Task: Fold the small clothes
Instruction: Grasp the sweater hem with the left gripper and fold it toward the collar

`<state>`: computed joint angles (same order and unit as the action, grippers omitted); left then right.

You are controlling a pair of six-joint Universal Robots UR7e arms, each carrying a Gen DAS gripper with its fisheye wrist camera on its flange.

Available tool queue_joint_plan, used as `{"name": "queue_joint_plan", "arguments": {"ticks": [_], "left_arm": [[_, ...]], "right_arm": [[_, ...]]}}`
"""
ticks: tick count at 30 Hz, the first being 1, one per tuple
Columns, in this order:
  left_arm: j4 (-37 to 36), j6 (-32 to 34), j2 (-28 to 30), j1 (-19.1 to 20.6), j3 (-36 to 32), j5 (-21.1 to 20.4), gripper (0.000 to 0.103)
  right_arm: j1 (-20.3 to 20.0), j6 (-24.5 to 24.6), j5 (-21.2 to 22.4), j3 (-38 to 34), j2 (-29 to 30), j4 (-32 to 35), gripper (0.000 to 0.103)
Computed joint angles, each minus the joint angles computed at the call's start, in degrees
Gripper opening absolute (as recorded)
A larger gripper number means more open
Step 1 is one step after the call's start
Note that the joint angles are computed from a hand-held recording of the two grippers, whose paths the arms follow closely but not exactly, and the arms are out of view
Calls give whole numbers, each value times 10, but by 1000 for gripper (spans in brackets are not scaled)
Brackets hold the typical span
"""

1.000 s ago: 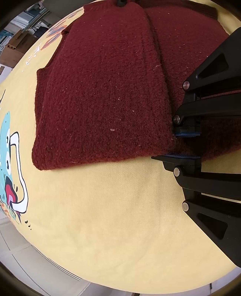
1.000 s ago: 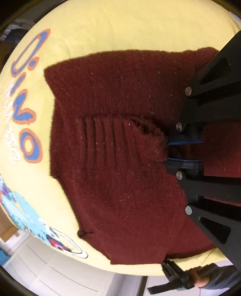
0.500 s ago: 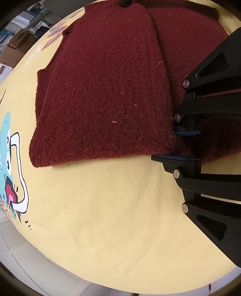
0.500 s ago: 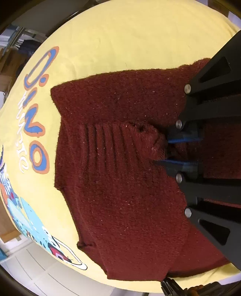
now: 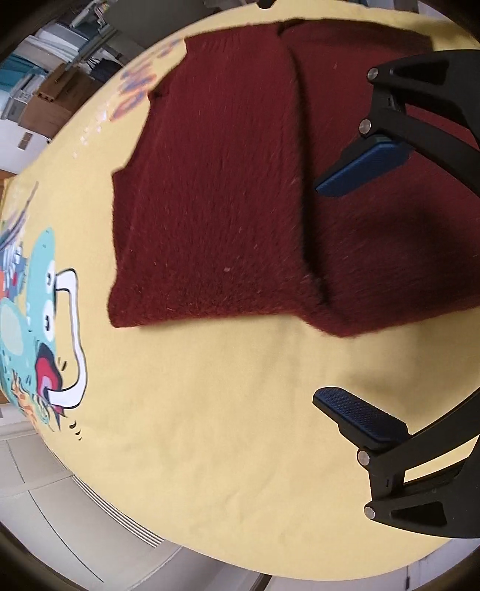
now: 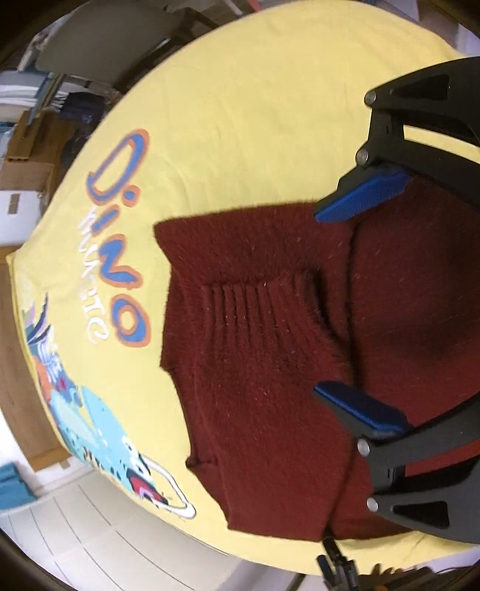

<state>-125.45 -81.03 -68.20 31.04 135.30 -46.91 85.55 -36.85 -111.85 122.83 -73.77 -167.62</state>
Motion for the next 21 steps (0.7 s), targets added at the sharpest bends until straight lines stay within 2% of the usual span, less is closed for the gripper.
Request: {"name": "queue_joint_plan", "arguments": {"ticks": [1,6,11,16,18,21], "left_arm": [[0,-5,-4,-7,3,-4,102],[46,-61,-18,-51,16,-65,102],[67,-126,-24,-100,35,-145,102],[24,-168,14,-138,55,-197,102],[10,-166,38,-141,53,-214,101],[-29,-154,68,-134,51,-226,101]], "right_arm": [[5,-3,-1,2,-1,-2,103],[-26,-47,-3,52,-82,53,103],[-81,-52,-34,108,-134,83,103],[-143,-54,-53,148,-168,107,103],[-156,-54,-60,156,-169,101,103],[-169,-66,-40,172,-185,93,103]]}}
